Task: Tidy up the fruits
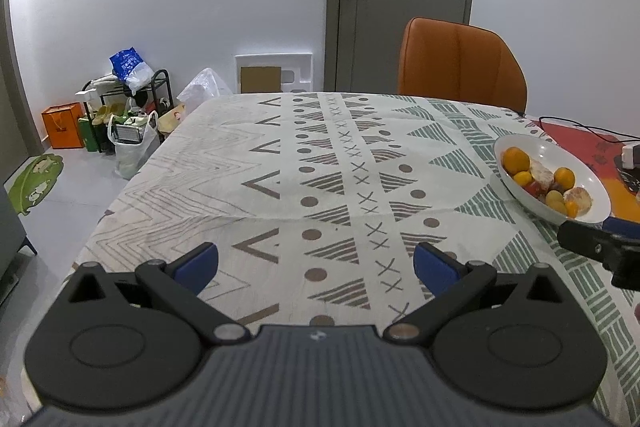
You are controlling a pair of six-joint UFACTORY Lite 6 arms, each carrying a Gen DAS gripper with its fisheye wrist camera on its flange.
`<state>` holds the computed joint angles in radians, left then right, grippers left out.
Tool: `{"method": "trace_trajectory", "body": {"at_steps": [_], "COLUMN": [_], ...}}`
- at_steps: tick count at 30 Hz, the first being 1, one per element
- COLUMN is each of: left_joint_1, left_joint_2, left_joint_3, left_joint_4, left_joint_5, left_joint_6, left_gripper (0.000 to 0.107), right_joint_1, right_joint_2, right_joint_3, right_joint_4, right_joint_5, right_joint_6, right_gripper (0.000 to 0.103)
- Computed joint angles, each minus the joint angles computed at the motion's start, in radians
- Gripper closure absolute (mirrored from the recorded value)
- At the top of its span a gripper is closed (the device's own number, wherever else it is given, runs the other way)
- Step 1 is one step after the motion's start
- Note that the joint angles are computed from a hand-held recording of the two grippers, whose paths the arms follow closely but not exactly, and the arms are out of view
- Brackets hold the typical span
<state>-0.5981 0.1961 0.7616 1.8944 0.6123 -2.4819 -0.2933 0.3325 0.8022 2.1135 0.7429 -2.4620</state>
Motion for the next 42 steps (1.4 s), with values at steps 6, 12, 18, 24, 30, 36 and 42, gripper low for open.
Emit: {"method": "trace_trajectory", "body": {"at_steps": [6, 12, 18, 24, 30, 36, 42], "left_joint_1": [-0.004, -0.026, -0.038, -0.043, -0.043, -0.042, -0.044], "left_joint_2": [-0.035, -0.07, -0.091, -0.104, -0.109, -0.107, -0.105], "left_joint_3": [-0.035, -0.059, -0.069, -0.078, -0.079, -0.076, -0.074], "left_joint_4": [0.011, 0.003, -0.01, -0.008, -0.008, -0.011, -0.013], "left_joint_5": [0.001, 0.011, 0.017, 0.013, 0.008, 0.006, 0.007], "left_joint_6": [-0.021, -0.016, -0.006, -0.005, -0.008, -0.005, -0.005], "left_gripper": [0.004, 0.004, 0.004, 0.004, 0.004, 0.004, 0.004], "right_joint_1": [0.013, 0.002, -0.01, -0.026, -0.029, -0.035, -0.036], "right_joint_2": [-0.036, -0.087, -0.106, -0.12, -0.125, -0.126, -0.118], "right_joint_3": [-0.039, -0.08, -0.094, -0.105, -0.106, -0.106, -0.097], "right_joint_4": [0.011, 0.01, 0.009, 0.006, 0.01, 0.011, 0.01], "right_joint_5": [-0.011, -0.001, 0.0, 0.003, 0.001, -0.001, -0.003], "right_joint_6": [-0.018, -0.03, -0.032, -0.03, -0.032, -0.029, -0.028], "right_gripper": [0.0, 0.0, 0.0, 0.0, 0.0, 0.0, 0.0]}}
